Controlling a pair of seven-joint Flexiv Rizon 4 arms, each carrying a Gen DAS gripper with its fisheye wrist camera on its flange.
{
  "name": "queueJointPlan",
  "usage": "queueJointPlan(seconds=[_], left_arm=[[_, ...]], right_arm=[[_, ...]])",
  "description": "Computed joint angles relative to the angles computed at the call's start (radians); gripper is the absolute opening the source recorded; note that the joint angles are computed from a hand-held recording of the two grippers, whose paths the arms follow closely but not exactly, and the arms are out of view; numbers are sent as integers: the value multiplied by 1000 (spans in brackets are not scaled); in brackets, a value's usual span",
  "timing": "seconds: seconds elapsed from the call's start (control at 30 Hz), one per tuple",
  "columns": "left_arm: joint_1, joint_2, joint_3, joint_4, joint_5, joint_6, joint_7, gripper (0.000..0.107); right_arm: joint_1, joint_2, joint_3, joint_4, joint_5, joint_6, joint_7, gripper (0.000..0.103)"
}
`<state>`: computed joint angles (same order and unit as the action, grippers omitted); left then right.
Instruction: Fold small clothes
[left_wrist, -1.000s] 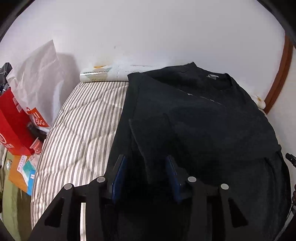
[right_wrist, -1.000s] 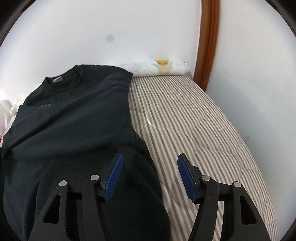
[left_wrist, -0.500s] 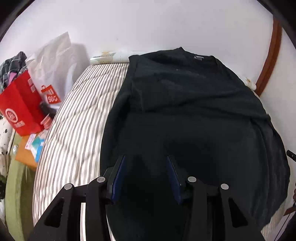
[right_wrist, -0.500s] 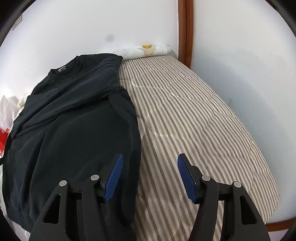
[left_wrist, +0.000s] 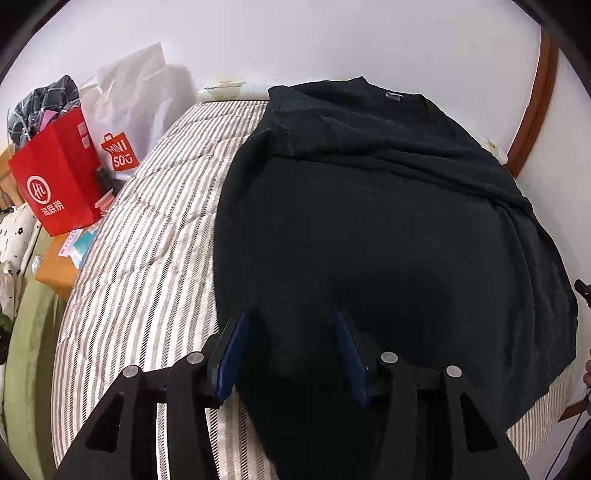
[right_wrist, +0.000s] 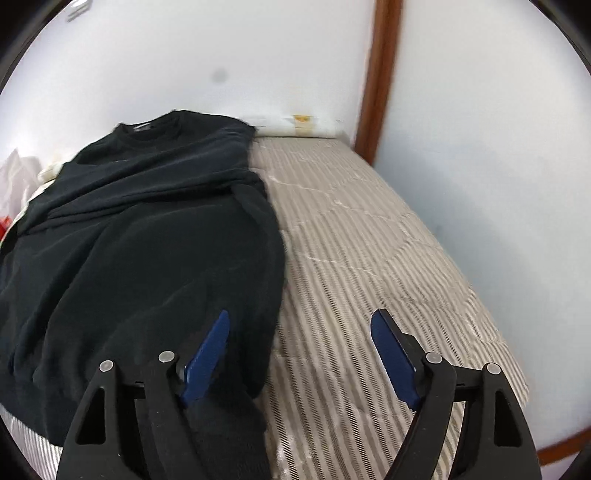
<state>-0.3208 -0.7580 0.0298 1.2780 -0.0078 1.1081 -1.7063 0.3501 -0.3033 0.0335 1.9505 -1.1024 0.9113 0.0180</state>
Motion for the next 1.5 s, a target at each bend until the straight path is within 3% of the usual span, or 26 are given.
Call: queueJointPlan(seconds=[0.2,0.37,0.43,0.67,0.73,0.87,1.03,1.5], left_arm=[[2,22,7,56,23,53,1,47],[-1,9,32,45,36,70,7,51],[22,-1,11,43,16,86,16,52],[61,-23,-33,32,-39,105,80,52],[76,-26,-53,35,-61,114,109,52],[72,-28,-48,38,-83,119,124,52],[22,-37,19,1,-40,80,90,52],[38,-37,0,2,-37,79,97,52]], right_arm=[[-24,-39,-23,-9,-21,166,27,78],[9,-94,-27,-73,55,103,-49,78],[18,-119,-30,-100,94,90,-91,78],[36,-159,-60,-133,146,121,-126,55],[43,-164,-71,-141,152,126,-126,54],[57,-169,-84,-144,149,117,-129,52],[62,-173,-85,-152,154,100,-144,52],[72,-175,-82,-166,156,63,-155,52]])
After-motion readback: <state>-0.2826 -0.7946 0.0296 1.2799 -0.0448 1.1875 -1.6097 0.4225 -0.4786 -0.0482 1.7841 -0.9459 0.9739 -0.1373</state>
